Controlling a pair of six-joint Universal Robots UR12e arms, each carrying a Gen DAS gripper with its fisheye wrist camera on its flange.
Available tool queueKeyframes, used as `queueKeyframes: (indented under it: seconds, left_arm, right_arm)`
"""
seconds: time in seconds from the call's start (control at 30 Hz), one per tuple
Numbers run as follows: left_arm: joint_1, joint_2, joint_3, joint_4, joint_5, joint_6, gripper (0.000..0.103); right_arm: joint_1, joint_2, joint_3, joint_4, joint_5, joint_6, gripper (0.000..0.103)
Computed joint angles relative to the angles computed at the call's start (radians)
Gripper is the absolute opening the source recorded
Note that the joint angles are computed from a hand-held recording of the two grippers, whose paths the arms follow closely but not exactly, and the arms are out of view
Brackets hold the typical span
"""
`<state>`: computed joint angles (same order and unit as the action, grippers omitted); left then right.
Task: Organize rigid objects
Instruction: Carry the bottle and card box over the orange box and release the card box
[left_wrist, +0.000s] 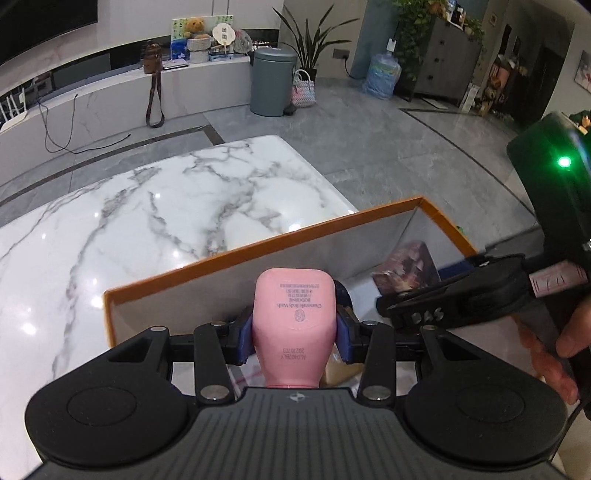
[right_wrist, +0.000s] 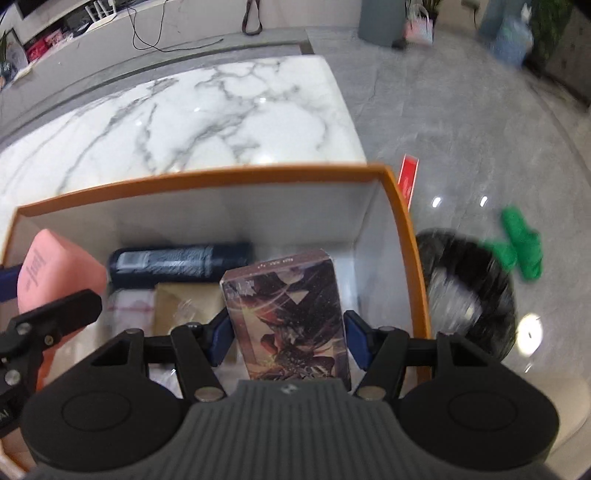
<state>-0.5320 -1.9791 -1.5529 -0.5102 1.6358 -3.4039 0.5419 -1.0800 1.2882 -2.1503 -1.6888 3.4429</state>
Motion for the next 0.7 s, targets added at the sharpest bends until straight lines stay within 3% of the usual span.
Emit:
queueKeyframes:
  seconds: [0.1, 0.33, 0.47, 0.53, 0.6, 0.7]
  left_arm:
    - [0.004, -0.011, 0.009, -0.008, -0.012, -0.004, 0.049]
    - [0.006, -0.023, 0.022, -0.023, -0.024, -0.011, 0.049]
    - [0.004, -0.020, 0.021, -0.027, -0.031, -0.008, 0.049]
    - [0.003, -0.017, 0.021, -0.032, -0.032, -0.004, 0.049]
    - [0.003, -0.015, 0.019, -0.033, -0.039, 0.001, 0.049]
    - [0.005, -0.011, 0.020, -0.040, -0.062, 0.000, 0.049]
  right_arm:
    - [0.006, 0.027, -0.037, 0.031, -0.036, 0.007, 0.062]
    - [0.002, 0.054, -0.087, 0.096, -0.040, -0.038, 0.062]
    - [-0.002, 0.048, -0.077, 0.071, -0.034, -0.054, 0.065]
    - [-0.010, 0.037, -0.064, 0.057, -0.010, -0.070, 0.062]
    - [-0.017, 0.024, -0.046, 0.046, 0.018, -0.109, 0.051]
    - [-0.022, 0.004, -0.021, 0.050, 0.061, -0.214, 0.043]
